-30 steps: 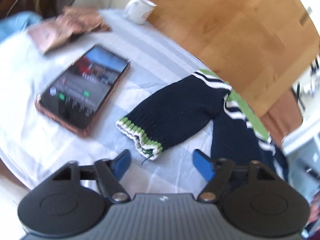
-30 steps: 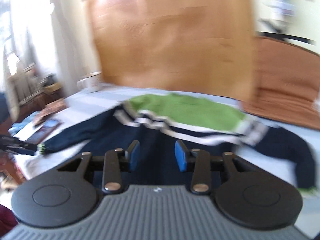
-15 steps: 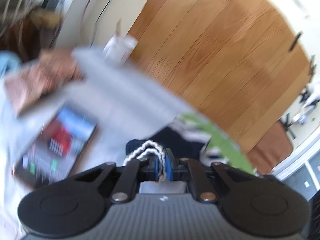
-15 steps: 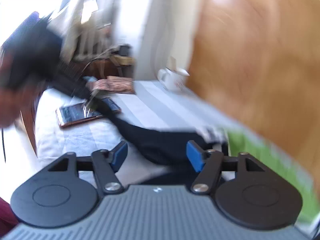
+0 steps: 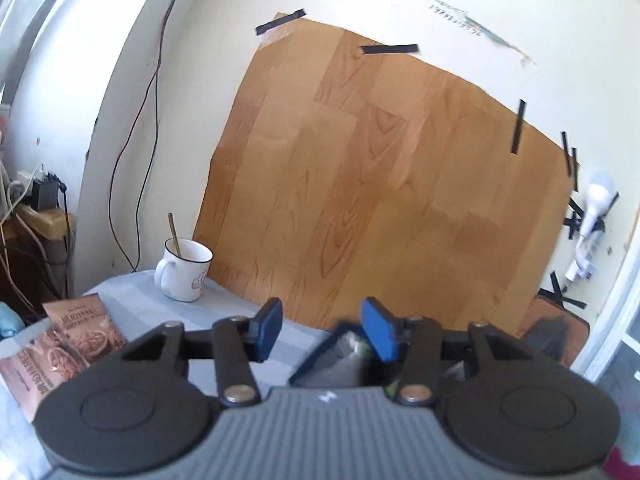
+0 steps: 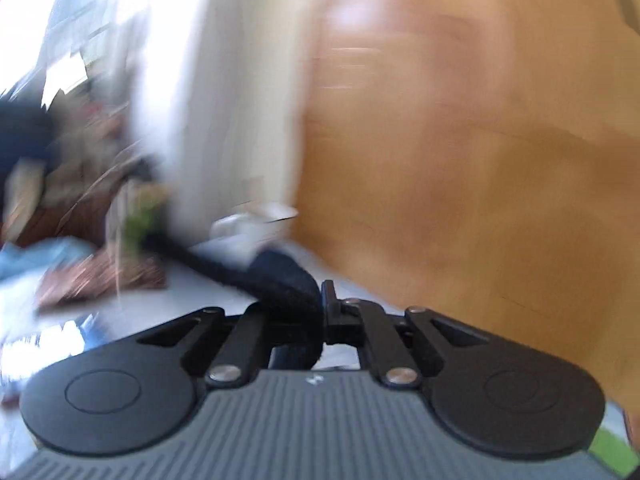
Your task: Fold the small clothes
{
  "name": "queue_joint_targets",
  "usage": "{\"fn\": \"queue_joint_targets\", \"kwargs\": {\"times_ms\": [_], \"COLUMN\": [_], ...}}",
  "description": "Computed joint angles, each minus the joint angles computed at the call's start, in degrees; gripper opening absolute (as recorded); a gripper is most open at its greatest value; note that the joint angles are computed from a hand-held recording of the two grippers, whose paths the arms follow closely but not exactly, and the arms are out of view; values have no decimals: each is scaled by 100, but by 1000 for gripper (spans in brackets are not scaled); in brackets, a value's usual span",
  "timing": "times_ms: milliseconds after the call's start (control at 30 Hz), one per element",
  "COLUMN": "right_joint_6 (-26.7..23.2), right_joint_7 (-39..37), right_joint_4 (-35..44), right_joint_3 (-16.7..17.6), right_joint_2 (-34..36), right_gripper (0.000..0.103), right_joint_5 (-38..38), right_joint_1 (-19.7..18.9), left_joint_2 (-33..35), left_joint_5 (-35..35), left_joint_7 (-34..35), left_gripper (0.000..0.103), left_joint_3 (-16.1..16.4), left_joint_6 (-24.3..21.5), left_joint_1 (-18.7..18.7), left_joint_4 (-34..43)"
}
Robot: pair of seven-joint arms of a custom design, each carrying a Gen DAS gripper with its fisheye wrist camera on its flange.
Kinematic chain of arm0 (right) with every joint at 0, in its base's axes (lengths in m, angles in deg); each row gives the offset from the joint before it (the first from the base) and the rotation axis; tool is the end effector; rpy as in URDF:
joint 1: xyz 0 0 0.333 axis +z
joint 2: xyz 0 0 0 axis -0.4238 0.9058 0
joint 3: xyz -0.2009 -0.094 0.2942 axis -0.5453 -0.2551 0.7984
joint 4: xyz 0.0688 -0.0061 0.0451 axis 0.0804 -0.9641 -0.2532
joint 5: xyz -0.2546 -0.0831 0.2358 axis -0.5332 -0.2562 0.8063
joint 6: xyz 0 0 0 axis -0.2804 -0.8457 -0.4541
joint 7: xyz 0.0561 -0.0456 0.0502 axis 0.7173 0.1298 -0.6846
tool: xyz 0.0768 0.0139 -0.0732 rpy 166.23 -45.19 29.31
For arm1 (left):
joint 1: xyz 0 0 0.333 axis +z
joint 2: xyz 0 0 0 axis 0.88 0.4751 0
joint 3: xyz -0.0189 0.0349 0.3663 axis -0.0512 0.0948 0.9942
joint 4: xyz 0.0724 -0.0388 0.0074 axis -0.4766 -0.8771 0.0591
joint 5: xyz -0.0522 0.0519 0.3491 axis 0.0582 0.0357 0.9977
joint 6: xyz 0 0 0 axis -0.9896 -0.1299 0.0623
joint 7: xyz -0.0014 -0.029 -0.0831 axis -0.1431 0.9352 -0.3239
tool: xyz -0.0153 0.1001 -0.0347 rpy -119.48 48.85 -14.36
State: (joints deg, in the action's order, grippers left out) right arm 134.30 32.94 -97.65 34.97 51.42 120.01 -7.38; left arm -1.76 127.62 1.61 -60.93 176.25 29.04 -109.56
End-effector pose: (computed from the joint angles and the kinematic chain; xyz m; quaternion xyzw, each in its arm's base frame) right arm 0.5888 0.2727 0.5567 -0.7694 0.2001 -0.1557 0.5863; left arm 0.2974 -0.3916 0.6152 -0.7371 0.3069 -0.4271 0.4245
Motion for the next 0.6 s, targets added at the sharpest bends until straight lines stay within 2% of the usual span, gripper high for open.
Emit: {"fn": "queue_joint_targets", "kwargs": {"times_ms": [67,100,167,267,300,333,400,433,500,533,567,600], "right_joint_6": [-21,35,286,886,890,798,685,719,714,679,598,442], "right_joint_7": [1212,1586,2155,3157,3350,3557,4013,4093,4086,4192,4448,4690], "right_joint_4": [543,712,833,742,666,626,547,540,507,563,667,779], "right_joint_3": [-177,-224,-298,-483,-518,-536,-536,-476,-353,-329,-327,-313], "right_joint_2": [323,453,661,929,970,1020,1065,1089,1085,1128,1188,1263], "right_gripper": [8,9,12,14,14,17,32,45,47,47,48,48], "right_joint_5": [-303,-379,-611,-1550,-1794,-2006,-2302,-2298,-2270,-2342,-2491,-2615], "right_joint_1": [-220,-343,-542,-576,-635,-717,-848,-911,-1115,-1186,-1212,-1270], "left_joint_2": [25,67,212,822,1046,1283,1742,1934,2244,2349,2455,2511], "left_joint_5": [-99,-148,-217,-370,-460,-551,-851,-1027,-1268,-1366,-1486,-1526], "left_joint_7": [-72,-79,-32,321,459,608,953,1121,1388,1472,1601,1689], "left_gripper": [43,43,46,53,54,54,57,58,58,54,32,18], "left_joint_3": [234,360,602,932,1040,1141,1292,1348,1470,1527,1567,1609], "left_joint_6": [563,920,1682,2752,3153,3568,4125,4288,4585,4606,4543,4543], "left_joint_1": [132,223,434,785,897,1004,1147,1177,1205,1177,1135,1088], "left_joint_4": [-49,-77,-153,126,224,348,645,780,1000,1066,1168,1199]}}
